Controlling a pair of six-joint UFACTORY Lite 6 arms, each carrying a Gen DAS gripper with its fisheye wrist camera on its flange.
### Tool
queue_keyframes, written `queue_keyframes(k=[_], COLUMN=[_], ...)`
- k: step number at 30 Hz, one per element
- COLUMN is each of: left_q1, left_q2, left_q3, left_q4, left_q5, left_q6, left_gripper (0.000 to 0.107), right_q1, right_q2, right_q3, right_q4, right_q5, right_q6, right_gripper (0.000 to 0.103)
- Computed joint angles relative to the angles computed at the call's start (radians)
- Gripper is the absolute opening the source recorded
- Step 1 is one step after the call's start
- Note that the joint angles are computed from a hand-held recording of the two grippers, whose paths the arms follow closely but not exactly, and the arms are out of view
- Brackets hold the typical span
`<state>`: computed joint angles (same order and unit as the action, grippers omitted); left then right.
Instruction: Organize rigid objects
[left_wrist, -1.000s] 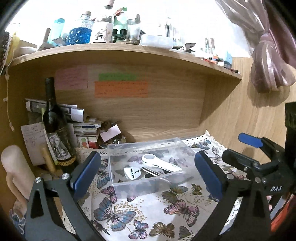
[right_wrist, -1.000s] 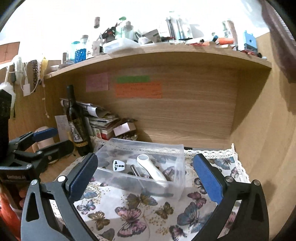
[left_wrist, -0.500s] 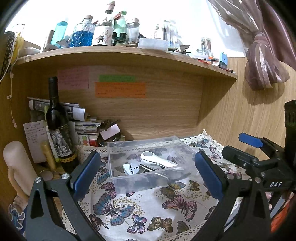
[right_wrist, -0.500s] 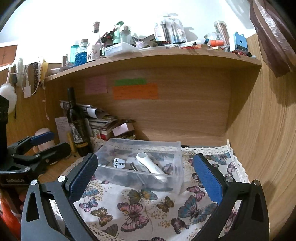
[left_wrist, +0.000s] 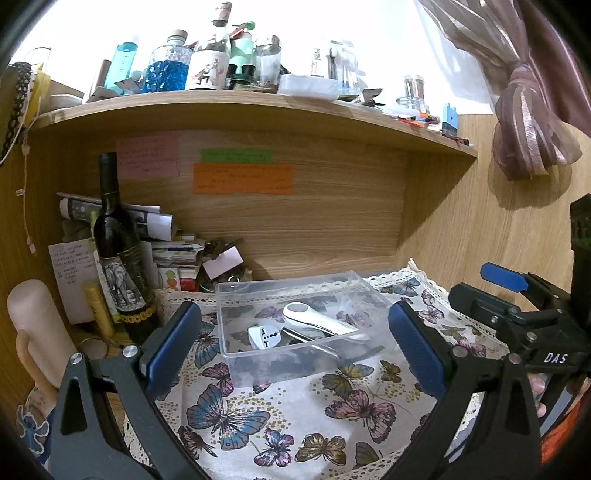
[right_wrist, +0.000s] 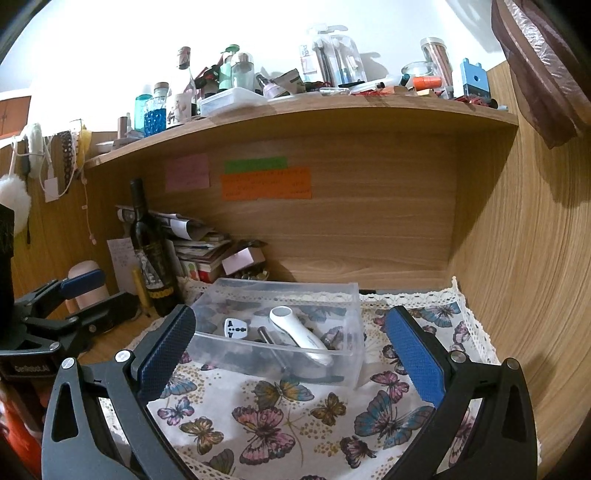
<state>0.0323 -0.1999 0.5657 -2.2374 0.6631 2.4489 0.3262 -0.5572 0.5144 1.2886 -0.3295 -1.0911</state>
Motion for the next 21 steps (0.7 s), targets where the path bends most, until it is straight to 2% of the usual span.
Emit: queue_keyframes(k=[21], left_q1=[0.007], left_q2=[0.014], left_q3=[0.015], left_q4=[0.035], left_q5=[0.003], left_q6=[-0.043], left_gripper=[0.103], right_q1=[-0.022], right_q2=[-0.01], right_q3=[0.001], right_q4=[-0.068], right_q5=[0.04], right_q6=[0.059], right_gripper=[0.103])
